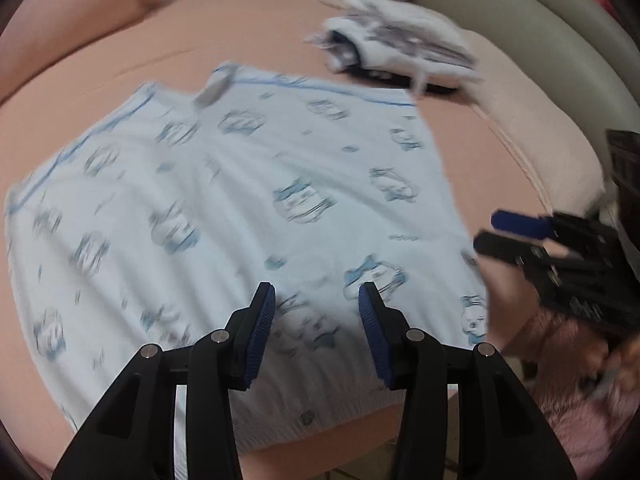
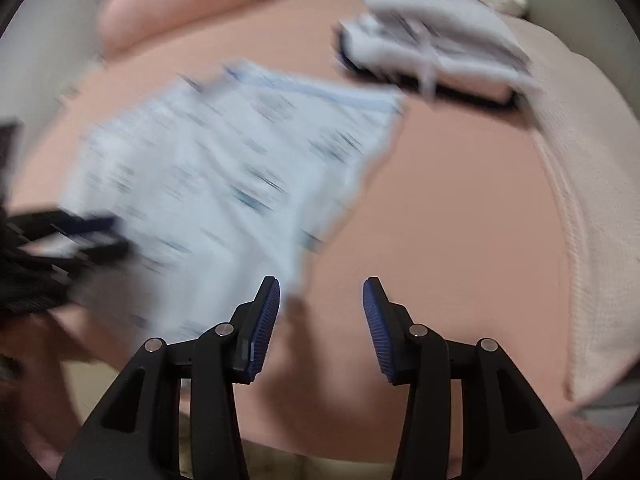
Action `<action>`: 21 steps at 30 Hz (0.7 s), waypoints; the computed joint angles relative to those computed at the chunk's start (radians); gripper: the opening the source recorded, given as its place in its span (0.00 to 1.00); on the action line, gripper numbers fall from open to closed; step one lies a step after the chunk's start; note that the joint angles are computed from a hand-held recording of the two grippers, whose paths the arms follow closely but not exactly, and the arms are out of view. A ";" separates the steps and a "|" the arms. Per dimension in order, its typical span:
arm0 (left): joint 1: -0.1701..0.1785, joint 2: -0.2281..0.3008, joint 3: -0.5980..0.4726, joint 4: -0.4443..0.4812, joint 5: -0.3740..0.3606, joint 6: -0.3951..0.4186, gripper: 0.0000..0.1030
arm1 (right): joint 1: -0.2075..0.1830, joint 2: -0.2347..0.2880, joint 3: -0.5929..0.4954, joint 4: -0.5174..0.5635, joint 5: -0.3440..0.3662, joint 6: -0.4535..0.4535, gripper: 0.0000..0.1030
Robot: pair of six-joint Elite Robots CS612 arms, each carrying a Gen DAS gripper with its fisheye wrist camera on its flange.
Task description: Fold clothes
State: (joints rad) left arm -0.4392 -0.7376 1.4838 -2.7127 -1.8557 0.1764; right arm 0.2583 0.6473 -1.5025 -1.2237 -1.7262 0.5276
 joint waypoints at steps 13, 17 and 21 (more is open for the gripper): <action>0.123 -0.020 0.055 -0.072 -0.127 -0.325 0.46 | 0.045 -0.036 0.082 0.034 0.034 0.051 0.51; 0.129 -0.021 0.052 0.009 0.042 -0.346 0.45 | 0.053 -0.038 0.093 -0.054 0.049 0.090 0.51; 0.122 -0.028 0.101 -0.017 0.097 -0.361 0.44 | 0.072 -0.060 0.094 0.030 0.025 0.069 0.51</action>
State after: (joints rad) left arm -0.3173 -0.7656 1.5844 -2.7298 -1.7588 -0.1842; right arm 0.3301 0.5870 -1.4083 -1.1933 -1.7012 0.5963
